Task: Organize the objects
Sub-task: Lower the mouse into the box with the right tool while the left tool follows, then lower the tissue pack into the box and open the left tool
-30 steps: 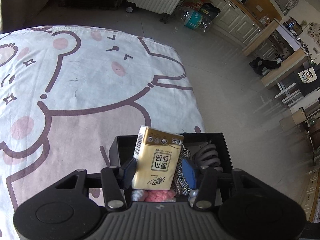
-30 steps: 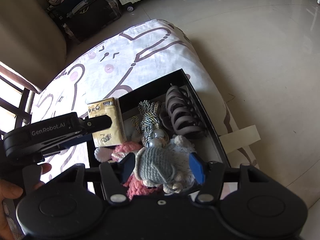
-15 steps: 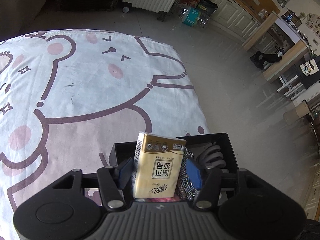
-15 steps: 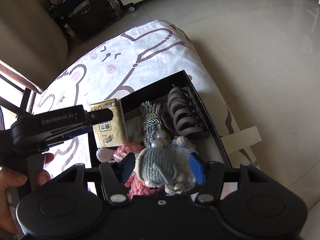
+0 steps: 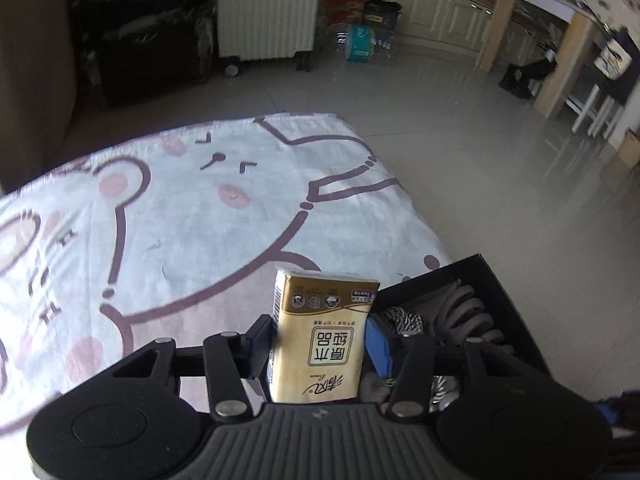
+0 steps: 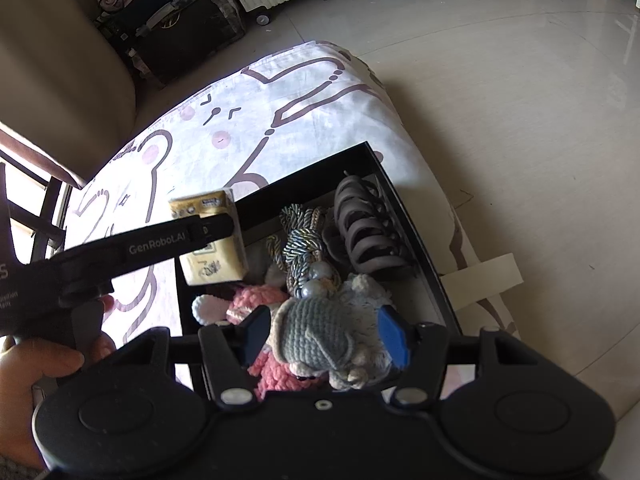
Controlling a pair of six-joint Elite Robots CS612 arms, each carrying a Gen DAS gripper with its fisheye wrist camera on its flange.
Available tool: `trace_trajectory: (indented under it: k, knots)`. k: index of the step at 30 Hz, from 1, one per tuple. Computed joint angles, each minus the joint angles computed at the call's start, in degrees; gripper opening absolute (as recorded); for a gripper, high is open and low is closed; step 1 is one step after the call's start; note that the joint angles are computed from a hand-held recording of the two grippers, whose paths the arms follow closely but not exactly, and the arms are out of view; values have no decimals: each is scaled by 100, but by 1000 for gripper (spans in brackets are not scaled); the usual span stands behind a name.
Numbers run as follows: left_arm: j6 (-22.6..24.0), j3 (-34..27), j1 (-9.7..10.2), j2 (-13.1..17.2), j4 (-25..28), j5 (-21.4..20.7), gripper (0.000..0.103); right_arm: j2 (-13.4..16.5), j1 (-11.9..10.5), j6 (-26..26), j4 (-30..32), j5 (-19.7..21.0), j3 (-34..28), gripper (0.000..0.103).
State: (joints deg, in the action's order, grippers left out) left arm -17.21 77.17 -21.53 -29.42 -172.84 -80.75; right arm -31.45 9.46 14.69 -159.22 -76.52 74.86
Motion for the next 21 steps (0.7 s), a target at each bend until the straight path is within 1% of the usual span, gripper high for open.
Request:
trace_trajectory:
  k: [4,5,7,8,10,11,12,13,15,16,17,18,20,21]
  knots:
    - [1376,-9,-72,16,75,80,51,4,-11,28,-11,13,-1,61]
    - [1656,-10,-83,14,147,56,51,4,-14,35,-23,23,1,61]
    - [1971,-30,-84,5,353,-55,51,1,-20,54,-64,47,10,61]
    - [2121,-28,-85,6,370,-68,51,0,-23,64,-82,51,13,61]
    - [2319,-50,-66,7,480,-179,53,-7,-25,85,-106,50,23,61]
    - [2328,-57,-48,8,502,-256,60,-9,-29,101,-116,55,29,61]
    - [2254,-70,-17,5,555,-394,71,-11,-31,112,-122,59,33,61]
    - [2016,-80,43,3,585,-676,76,-15,-32,121,-134,55,43,61]
    - [1507,-70,149,5,476,-1116,77,-18,-37,140,-155,66,54,61]
    - [1281,-73,184,9,410,-1248,77,-20,-39,154,-164,70,57,61]
    - [1086,-73,212,17,312,-1339,72,-20,-41,169,-171,66,58,61]
    - [902,-69,233,25,199,-1397,65,-21,-41,183,-178,61,60,61]
    - [541,-86,274,45,37,-1554,55,-21,-44,207,-199,70,66,61]
    - [411,-97,285,55,10,-1594,52,-20,-46,213,-202,76,64,61]
